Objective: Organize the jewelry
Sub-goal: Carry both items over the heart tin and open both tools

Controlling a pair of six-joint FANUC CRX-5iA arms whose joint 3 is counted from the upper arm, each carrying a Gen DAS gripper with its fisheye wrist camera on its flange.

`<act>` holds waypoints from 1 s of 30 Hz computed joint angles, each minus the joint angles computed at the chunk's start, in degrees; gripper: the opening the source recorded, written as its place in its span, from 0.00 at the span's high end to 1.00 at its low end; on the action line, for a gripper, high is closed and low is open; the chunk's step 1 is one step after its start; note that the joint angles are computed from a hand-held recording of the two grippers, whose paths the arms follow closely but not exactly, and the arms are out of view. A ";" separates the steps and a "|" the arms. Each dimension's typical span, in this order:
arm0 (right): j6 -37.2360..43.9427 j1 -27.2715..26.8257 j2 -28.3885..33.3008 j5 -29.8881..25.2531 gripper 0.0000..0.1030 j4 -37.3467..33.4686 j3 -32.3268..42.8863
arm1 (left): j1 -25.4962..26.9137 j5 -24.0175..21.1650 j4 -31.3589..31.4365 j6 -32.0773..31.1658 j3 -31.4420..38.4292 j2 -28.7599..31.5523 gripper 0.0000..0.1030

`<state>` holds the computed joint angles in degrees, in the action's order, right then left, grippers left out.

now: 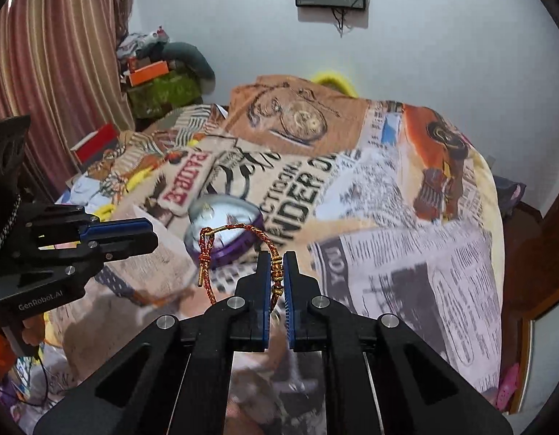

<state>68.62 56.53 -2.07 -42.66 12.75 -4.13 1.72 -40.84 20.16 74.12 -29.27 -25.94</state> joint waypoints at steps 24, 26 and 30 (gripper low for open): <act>3.40 -1.38 13.60 -2.35 0.94 -5.53 14.56 | 6.85 5.00 5.21 -3.42 0.11 4.68 0.92; 3.64 -1.55 14.40 -2.93 0.94 -5.70 15.33 | 6.62 5.07 4.81 -3.31 0.56 6.12 0.92; 4.33 -1.73 15.59 -4.11 0.94 -6.16 16.60 | 6.24 4.82 4.49 -3.40 1.37 9.06 0.92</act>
